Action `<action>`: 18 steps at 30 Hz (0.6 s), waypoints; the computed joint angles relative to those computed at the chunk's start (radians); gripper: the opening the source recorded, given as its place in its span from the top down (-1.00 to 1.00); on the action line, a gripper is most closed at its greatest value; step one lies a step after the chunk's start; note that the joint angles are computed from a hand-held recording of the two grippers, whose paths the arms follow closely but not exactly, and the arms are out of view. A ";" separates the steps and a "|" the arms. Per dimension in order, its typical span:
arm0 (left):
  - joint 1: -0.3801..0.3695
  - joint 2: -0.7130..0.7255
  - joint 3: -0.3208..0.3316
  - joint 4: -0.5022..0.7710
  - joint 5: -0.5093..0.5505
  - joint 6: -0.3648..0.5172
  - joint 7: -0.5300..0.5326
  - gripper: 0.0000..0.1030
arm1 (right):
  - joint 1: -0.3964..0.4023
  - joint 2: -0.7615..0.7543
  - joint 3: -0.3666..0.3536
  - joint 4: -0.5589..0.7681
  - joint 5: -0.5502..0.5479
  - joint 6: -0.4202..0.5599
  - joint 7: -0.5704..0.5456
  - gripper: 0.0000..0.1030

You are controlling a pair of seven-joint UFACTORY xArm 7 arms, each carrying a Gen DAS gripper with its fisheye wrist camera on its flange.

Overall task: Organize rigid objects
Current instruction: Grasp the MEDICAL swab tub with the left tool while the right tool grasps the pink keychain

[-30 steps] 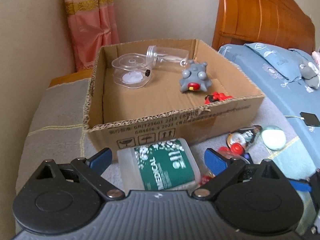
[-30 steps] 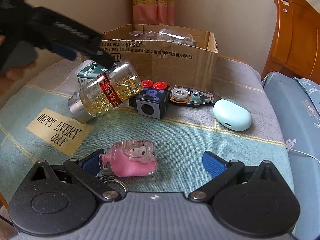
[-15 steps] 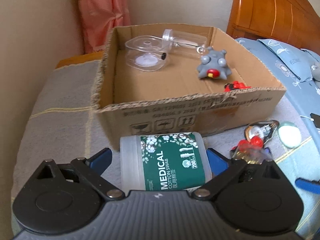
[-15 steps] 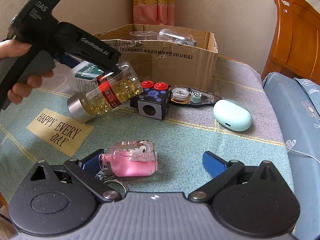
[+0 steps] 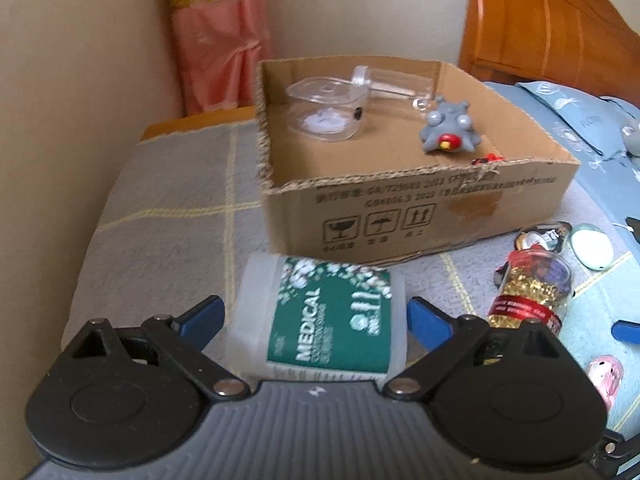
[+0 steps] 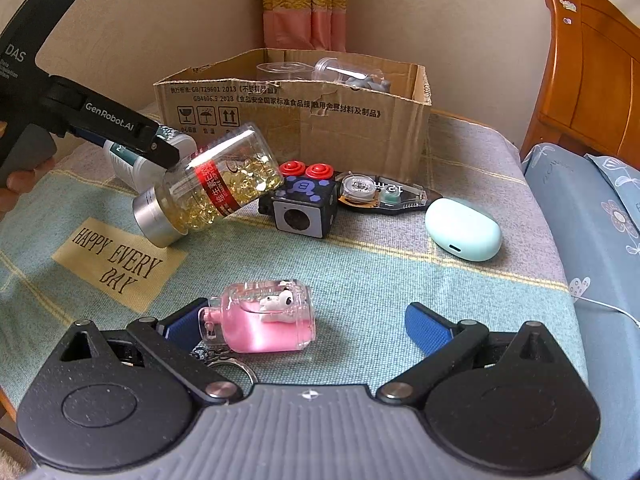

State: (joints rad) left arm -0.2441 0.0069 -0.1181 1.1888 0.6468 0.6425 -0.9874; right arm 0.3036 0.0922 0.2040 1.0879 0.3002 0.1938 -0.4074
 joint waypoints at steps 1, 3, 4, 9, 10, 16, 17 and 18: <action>0.001 0.004 0.001 0.000 -0.006 -0.012 0.020 -0.83 | 0.000 0.000 0.000 0.001 0.002 0.001 -0.002 -1.00; -0.001 0.013 0.001 0.005 -0.014 -0.013 0.047 -0.75 | 0.000 0.000 0.000 0.001 0.000 0.002 0.000 -1.00; -0.003 0.016 0.001 0.010 -0.008 0.000 0.048 -0.66 | 0.001 -0.001 0.000 0.000 -0.001 0.001 0.001 -1.00; 0.000 -0.028 0.002 -0.033 -0.091 -0.003 0.064 -0.62 | 0.003 -0.001 -0.003 0.000 -0.010 0.000 0.011 -1.00; 0.001 -0.046 -0.002 -0.050 -0.111 -0.002 0.065 -0.62 | 0.003 0.000 -0.002 0.000 -0.009 -0.001 0.011 -1.00; 0.003 -0.110 -0.044 -0.117 -0.115 0.003 0.028 -0.62 | 0.012 -0.009 -0.012 -0.007 -0.057 0.004 0.063 -1.00; 0.006 -0.114 -0.046 -0.123 -0.118 -0.004 0.028 -0.61 | 0.011 -0.010 -0.009 -0.005 -0.053 0.012 0.057 -1.00; 0.009 -0.116 -0.047 -0.128 -0.116 -0.011 0.029 -0.61 | 0.010 -0.010 -0.006 -0.003 -0.046 0.018 0.045 -1.00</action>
State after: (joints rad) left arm -0.2346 -0.1094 -0.1654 1.0610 0.5307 0.6316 -0.9584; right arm 0.3132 0.0817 0.1983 1.0852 0.2547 0.2121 -0.3626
